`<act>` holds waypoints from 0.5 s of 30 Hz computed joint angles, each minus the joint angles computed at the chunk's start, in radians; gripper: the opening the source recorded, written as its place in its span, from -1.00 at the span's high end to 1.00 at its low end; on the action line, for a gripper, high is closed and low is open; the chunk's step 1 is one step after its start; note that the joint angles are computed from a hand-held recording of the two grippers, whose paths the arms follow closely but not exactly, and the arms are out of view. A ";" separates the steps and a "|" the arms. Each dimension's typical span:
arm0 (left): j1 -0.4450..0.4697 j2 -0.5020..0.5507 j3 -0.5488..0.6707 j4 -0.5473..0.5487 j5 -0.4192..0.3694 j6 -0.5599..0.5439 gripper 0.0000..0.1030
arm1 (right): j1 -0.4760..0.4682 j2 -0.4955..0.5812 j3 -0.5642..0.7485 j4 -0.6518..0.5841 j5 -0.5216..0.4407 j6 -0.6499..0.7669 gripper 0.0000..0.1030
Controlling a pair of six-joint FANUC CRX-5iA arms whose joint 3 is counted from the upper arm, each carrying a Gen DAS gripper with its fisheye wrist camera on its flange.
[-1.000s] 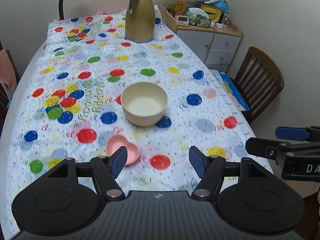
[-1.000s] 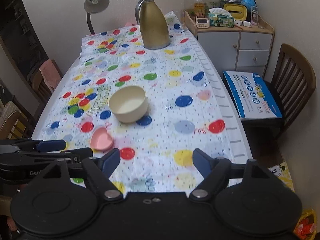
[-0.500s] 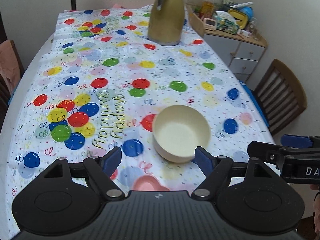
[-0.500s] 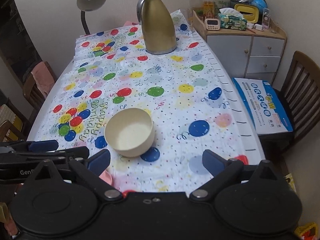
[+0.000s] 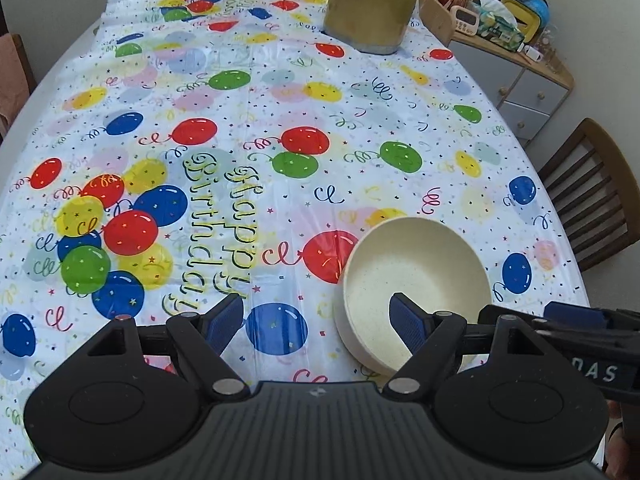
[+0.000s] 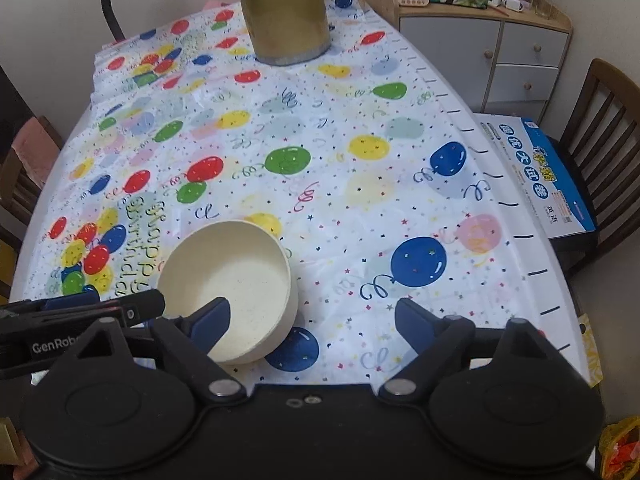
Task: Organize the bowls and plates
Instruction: 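Move both grippers to the cream bowl rim and close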
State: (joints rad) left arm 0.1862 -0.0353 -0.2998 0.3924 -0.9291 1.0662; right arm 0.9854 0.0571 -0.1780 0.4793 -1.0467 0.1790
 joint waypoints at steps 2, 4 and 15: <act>-0.009 0.010 0.004 -0.014 0.016 0.014 -0.55 | -0.009 0.020 0.013 -0.020 0.002 0.012 -0.51; -0.014 0.017 0.005 -0.018 0.027 0.020 -0.55 | -0.018 0.037 0.023 -0.039 0.008 0.026 -0.41; -0.028 0.053 0.014 0.006 0.021 0.006 0.39 | -0.040 0.065 0.037 -0.076 0.045 0.045 0.30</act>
State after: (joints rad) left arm 0.1579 0.0181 -0.2856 0.3988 -0.9077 1.0727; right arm 0.9456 0.1226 -0.1406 0.4030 -1.0021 0.2237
